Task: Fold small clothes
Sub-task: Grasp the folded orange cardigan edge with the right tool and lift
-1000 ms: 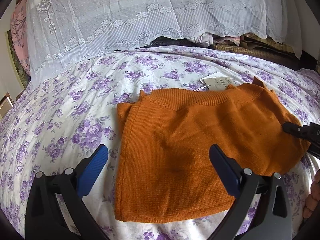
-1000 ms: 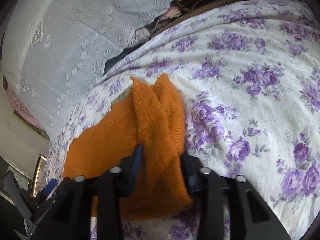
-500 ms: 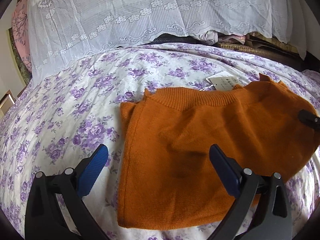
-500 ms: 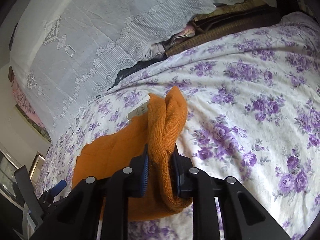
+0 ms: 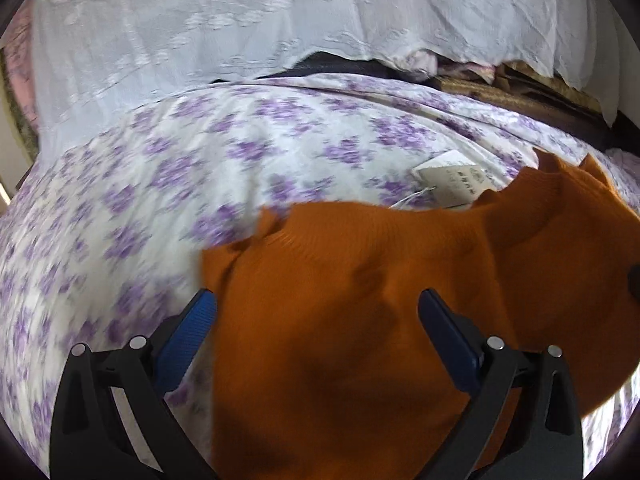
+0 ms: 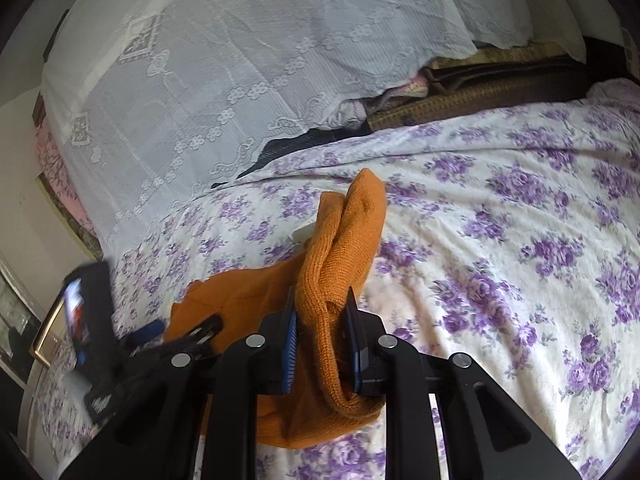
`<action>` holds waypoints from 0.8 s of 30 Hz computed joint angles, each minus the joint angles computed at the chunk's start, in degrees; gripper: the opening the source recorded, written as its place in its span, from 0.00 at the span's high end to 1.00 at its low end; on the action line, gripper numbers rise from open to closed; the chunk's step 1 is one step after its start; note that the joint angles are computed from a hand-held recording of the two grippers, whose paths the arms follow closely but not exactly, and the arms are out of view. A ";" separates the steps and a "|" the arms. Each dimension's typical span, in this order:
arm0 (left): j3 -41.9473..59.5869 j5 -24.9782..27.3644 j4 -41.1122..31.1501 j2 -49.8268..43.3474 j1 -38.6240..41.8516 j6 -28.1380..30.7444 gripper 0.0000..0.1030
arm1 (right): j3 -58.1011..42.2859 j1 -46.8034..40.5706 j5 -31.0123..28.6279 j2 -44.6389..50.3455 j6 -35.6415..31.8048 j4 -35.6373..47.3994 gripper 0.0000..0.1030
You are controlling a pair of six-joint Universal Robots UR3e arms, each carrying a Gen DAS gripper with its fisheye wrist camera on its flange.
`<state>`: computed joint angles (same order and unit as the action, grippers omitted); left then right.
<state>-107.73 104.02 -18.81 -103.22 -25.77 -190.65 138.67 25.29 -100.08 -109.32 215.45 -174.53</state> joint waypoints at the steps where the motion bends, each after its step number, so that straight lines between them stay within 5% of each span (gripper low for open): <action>1: 2.68 0.42 -1.00 -1.71 -0.77 0.58 0.04 | -0.36 0.44 -0.05 0.14 -0.24 0.06 0.80; 9: 17.17 2.54 -6.51 -11.49 -3.76 3.01 0.04 | -4.23 4.68 -1.10 3.59 -1.49 0.10 0.79; 24: 2.87 0.80 5.30 -0.88 5.47 6.72 0.04 | -28.47 19.49 -8.75 25.82 -2.69 4.87 0.79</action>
<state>-104.87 104.81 -13.51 -104.10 -20.30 -183.92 110.20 44.78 -108.83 -83.49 212.75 -169.66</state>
